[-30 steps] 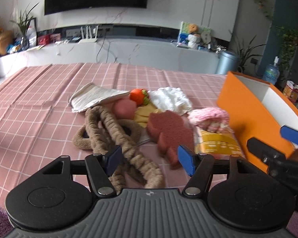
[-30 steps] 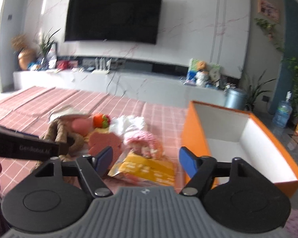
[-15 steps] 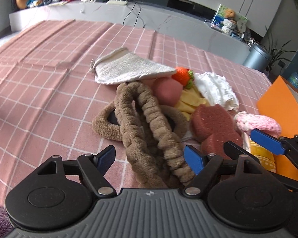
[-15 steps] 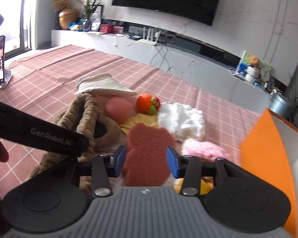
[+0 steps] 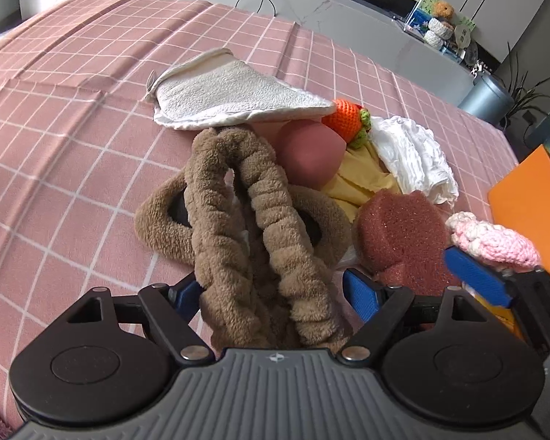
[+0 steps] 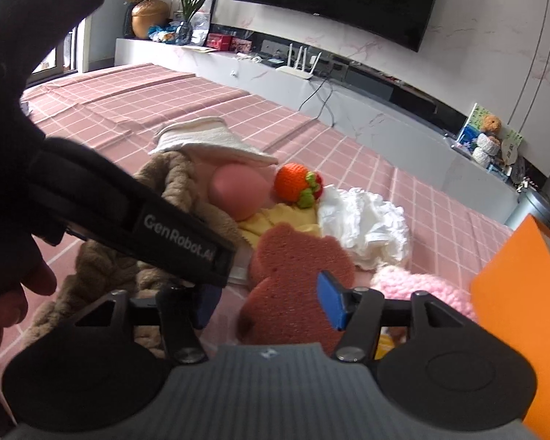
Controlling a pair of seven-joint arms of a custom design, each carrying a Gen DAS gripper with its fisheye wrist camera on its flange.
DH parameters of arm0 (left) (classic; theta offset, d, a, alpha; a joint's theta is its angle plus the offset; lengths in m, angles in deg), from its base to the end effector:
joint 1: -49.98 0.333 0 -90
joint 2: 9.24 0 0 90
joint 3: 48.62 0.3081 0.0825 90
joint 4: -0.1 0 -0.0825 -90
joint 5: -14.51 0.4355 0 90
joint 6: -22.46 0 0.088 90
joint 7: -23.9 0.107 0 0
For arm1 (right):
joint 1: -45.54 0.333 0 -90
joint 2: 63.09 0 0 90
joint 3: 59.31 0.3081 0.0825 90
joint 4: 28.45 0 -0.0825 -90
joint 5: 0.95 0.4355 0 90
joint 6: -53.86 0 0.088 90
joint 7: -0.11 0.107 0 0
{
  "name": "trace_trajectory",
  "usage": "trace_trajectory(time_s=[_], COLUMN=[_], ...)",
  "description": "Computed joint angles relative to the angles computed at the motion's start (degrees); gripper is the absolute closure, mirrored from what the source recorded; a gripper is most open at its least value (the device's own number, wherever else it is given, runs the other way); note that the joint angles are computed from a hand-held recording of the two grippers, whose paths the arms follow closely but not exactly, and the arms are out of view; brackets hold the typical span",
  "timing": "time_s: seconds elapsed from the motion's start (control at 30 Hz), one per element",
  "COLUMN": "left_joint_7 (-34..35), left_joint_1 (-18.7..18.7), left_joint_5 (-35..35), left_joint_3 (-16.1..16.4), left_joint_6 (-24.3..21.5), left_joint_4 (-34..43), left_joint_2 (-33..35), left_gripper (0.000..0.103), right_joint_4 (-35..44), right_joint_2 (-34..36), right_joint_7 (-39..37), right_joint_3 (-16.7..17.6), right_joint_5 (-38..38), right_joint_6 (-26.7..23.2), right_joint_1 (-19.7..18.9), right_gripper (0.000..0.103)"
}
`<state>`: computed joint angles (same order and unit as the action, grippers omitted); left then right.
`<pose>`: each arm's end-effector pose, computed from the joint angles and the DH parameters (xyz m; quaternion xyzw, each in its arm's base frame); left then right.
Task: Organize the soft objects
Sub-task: 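Grasp the brown braided rope ring with the left gripper while the right grasps the bear sponge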
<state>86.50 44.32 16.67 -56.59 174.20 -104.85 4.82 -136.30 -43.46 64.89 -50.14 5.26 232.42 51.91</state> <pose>0.6887 -0.1616 0.4319 -0.7505 0.5972 -0.2585 0.1152 0.6939 0.1729 0.3991 -0.7905 0.4325 -0.2993 0.3138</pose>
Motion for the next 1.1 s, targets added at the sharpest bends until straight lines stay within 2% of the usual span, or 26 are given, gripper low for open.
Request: trace_trajectory(time_s=[0.13,0.17,0.23,0.3,0.37,0.43,0.47,0.53,0.67,0.73,0.77,0.8,0.9,1.0,1.1], left_joint_7=[-1.1,-1.3,-1.8,-2.0,-1.5,-1.5,-1.0,0.5,4.2,5.3,5.2,5.2,5.7,8.7,11.3], left_joint_1=[-1.0,-1.2,-1.8,-2.2,-2.0,-2.5,-2.3,-1.6,0.3,0.8,0.8,0.8,0.8,1.4,1.6], left_joint_5=[2.8,3.5,5.1,6.7,7.0,9.1,9.4,8.6,4.0,2.1,1.7,1.5,0.8,-1.8,-3.9], left_joint_3=[0.6,0.7,1.0,1.2,1.2,1.8,1.8,1.3,0.0,-0.2,-0.1,0.1,0.0,-1.1,-1.7], left_joint_6=[-1.5,-1.8,-2.2,-1.5,0.0,0.8,1.0,1.7,2.5,3.3,3.6,4.0,5.3,5.8,7.5], left_joint_4=[2.5,3.0,3.9,4.0,3.4,2.8,2.5,1.8,0.5,-0.1,-0.4,-0.7,-1.7,-2.1,-3.3], left_joint_2=[1.7,2.0,2.6,3.0,3.0,2.7,2.6,2.1,1.1,0.8,0.6,0.3,-0.2,-0.6,-1.6], left_gripper=[0.007,0.007,0.007,0.007,0.018,0.032,0.034,0.048,0.060,0.063,0.064,0.064,0.066,0.066,0.066], right_joint_4=[1.0,1.4,2.5,3.9,5.3,6.7,7.5,9.3,13.5,15.9,16.1,16.2,15.8,14.3,14.2], right_joint_2=[0.4,0.6,1.1,1.5,2.0,2.8,3.2,4.1,6.6,8.0,8.2,8.3,7.9,6.8,5.9], right_joint_7=[3.6,3.0,1.3,0.1,-2.9,-3.2,-3.4,-4.1,-8.0,-7.6,-7.3,-7.2,-9.0,-11.0,-14.3], right_joint_3=[-4.8,-3.4,0.0,1.2,3.1,1.8,1.5,1.3,1.9,0.8,0.4,0.3,1.5,2.9,6.1], right_joint_5=[-2.5,-1.6,1.5,3.7,7.3,8.3,8.9,10.3,12.8,13.1,13.3,13.8,16.8,20.3,28.0], right_joint_6=[-1.2,-2.0,-3.9,-6.6,-9.6,-11.0,-11.9,-13.6,-17.6,-19.8,-19.7,-19.4,-19.1,-16.5,-17.5], right_joint_1=[3.2,1.8,-1.6,-2.9,-4.8,-3.7,-3.4,-3.2,-3.5,-2.7,-2.4,-2.4,-3.5,-4.8,-8.0], right_gripper=[0.037,0.033,0.032,0.028,0.027,0.023,0.022,0.022,0.023,0.025,0.035,0.036,0.042,0.044,0.044])
